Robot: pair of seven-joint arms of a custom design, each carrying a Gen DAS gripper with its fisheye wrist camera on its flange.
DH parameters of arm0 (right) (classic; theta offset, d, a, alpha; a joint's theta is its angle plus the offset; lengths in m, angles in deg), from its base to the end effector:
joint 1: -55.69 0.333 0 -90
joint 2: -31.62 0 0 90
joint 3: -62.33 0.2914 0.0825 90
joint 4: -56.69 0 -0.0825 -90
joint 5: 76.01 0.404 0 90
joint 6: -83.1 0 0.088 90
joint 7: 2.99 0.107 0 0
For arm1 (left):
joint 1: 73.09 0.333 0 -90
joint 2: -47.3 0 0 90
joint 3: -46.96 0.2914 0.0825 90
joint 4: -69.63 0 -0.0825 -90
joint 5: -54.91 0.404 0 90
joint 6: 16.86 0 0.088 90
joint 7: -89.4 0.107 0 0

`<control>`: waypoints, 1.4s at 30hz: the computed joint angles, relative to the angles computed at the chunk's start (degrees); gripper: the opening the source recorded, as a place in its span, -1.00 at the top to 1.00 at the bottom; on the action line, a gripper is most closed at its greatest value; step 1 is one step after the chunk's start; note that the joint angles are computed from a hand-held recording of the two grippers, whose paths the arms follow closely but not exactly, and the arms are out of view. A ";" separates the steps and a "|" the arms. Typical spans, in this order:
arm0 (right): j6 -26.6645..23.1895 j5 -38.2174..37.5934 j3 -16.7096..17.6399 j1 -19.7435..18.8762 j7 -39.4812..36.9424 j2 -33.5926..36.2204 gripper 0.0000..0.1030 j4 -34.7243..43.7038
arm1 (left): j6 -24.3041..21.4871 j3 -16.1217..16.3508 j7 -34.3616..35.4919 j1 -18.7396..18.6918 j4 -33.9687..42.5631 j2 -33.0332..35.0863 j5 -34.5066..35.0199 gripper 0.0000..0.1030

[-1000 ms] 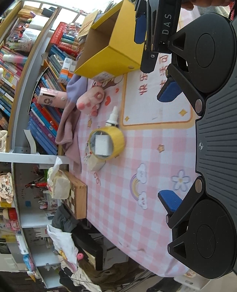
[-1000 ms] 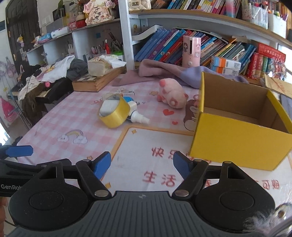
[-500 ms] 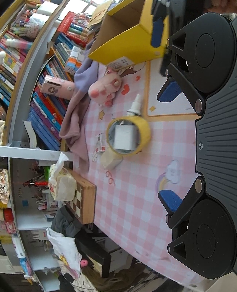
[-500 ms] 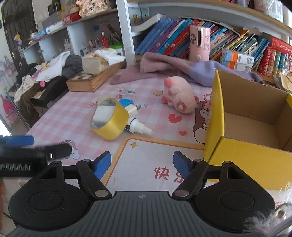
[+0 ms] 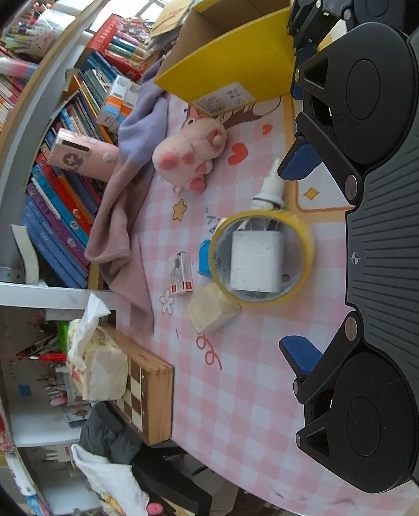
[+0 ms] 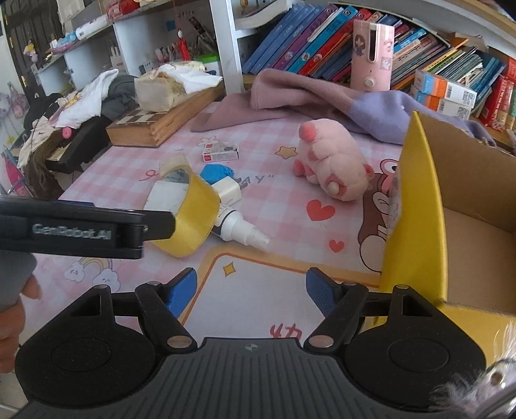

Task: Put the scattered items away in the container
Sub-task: 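Lower the left gripper around the yellow tape roll rim while the right gripper approaches the white spray bottle, then close the left gripper on the tape rim while the right gripper closes on the spray bottle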

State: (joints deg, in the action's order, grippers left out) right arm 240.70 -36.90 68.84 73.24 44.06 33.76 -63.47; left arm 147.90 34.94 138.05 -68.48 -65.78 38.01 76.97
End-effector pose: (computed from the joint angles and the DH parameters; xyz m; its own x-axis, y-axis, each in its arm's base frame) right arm 0.5655 0.2239 0.4308 0.6069 -0.7857 -0.1199 -0.6407 -0.3944 -0.6587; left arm 0.5353 -0.0929 0.4277 0.2016 -0.9728 0.1144 -0.7382 -0.2277 -0.6350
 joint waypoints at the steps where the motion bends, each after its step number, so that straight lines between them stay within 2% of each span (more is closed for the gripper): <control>1: -0.23 -0.45 0.02 0.04 0.29 0.84 -0.44 0.82 | 0.28 0.37 0.60 -0.11 0.69 1.02 -0.80 -1.00; 7: -0.90 -3.92 1.30 -0.74 2.57 5.00 -0.42 4.77 | 1.59 3.62 8.12 -2.55 4.34 6.45 -11.21 -1.00; 13: -1.19 -6.83 2.69 -1.77 4.14 7.34 -0.39 7.02 | 1.53 5.06 14.49 -4.21 6.86 9.66 -19.22 -0.99; 18: -0.96 -8.64 3.59 -2.49 5.29 9.04 -0.39 8.64 | 0.81 5.78 14.07 -5.17 8.18 11.14 -18.62 -0.86; 20: -0.97 -8.98 4.04 -2.83 4.96 9.54 -0.39 9.14 | -0.09 6.16 12.79 -5.51 8.61 11.52 -16.71 -0.73; 26: 0.02 -8.17 5.84 -3.99 0.90 11.45 -0.39 11.02 | 1.49 6.41 14.12 -5.17 5.97 9.24 -19.61 -0.68; 29: 0.35 -7.90 6.74 -4.44 -1.60 12.91 -0.39 12.53 | 2.54 6.25 18.12 -4.85 3.09 6.29 -25.87 -0.68; 34: 0.30 -7.07 8.77 -5.40 -6.85 15.27 -0.35 14.88 | 2.04 5.89 21.81 -4.64 0.42 2.79 -31.47 -0.68; 37: -0.89 -6.02 10.19 -6.18 -11.33 16.73 -0.30 16.55 | 0.75 4.28 16.90 -2.34 -0.02 1.78 -26.48 -0.68; 40: -2.97 -7.01 10.28 -5.82 -13.26 18.47 -0.26 18.63 | -2.84 3.06 12.84 -0.38 0.45 0.82 -19.81 -0.68; 42: -4.08 -8.39 9.92 -5.24 -13.21 19.56 -0.11 19.88 | -5.65 2.39 12.72 0.24 1.50 0.71 -14.25 -0.68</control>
State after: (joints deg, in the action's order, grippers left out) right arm 236.61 -45.28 78.76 68.00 30.86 53.33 -43.59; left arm 142.24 37.33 150.77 -68.23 -64.28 38.72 62.72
